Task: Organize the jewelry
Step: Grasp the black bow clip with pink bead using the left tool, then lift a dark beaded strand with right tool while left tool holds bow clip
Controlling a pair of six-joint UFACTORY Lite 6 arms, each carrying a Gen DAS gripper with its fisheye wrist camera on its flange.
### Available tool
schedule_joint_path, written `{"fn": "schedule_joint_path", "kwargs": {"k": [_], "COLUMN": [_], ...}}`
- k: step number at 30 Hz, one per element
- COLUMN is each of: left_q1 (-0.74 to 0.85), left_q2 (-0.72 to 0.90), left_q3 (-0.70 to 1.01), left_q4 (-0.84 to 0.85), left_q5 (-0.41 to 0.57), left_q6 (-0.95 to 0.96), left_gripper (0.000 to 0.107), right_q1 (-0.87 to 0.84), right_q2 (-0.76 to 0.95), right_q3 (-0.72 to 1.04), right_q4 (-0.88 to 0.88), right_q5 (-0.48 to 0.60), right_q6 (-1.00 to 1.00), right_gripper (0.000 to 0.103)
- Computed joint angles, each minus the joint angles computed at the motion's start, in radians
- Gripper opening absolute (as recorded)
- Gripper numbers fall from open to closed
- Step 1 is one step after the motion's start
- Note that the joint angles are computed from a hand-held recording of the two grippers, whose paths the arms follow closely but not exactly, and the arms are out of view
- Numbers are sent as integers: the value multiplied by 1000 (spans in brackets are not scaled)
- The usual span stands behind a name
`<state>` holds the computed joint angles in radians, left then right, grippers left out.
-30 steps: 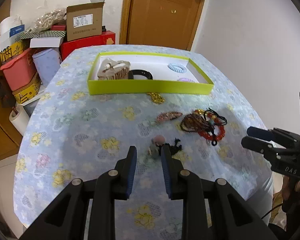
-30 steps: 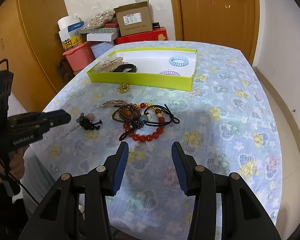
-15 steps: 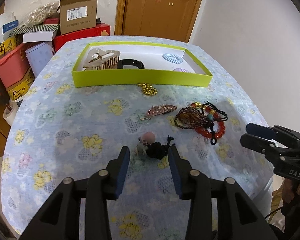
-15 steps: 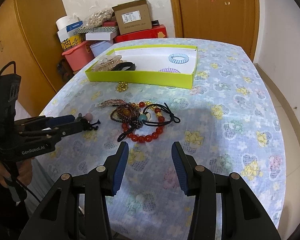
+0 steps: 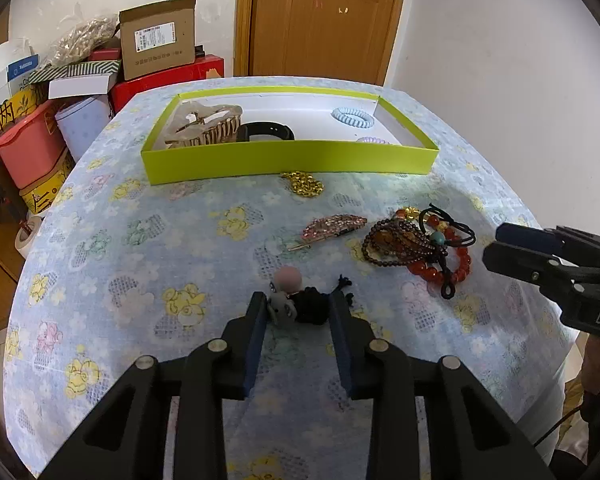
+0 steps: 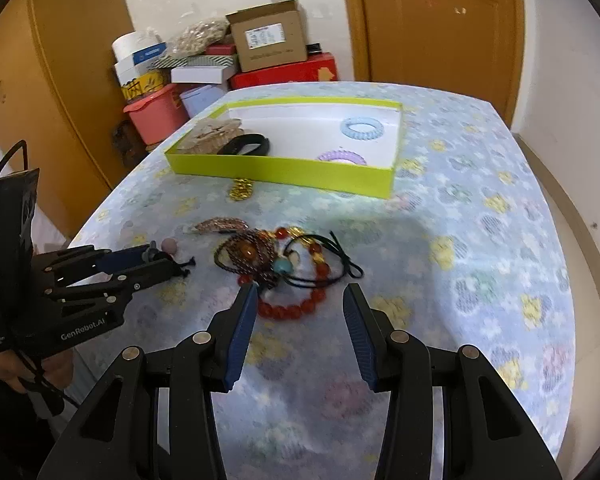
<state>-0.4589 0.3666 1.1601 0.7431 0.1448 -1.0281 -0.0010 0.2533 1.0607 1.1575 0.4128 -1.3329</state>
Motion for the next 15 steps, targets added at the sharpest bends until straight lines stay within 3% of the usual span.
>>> {"fn": "schedule_joint_path", "kwargs": {"k": [5, 15], "left_q1": [12, 44], "left_q2": [-14, -30], "left_q3": [-18, -44], "left_q4": [-15, -129], "left_q5": [-15, -46], "left_q6": [21, 138], "left_gripper": [29, 29], "right_q1": [36, 135], "right_q2": [40, 152], "right_q3": [52, 152], "right_q4": [-3, -82], "right_q5": [6, -25], "right_q6": [-23, -56], "right_gripper": [45, 21]}}
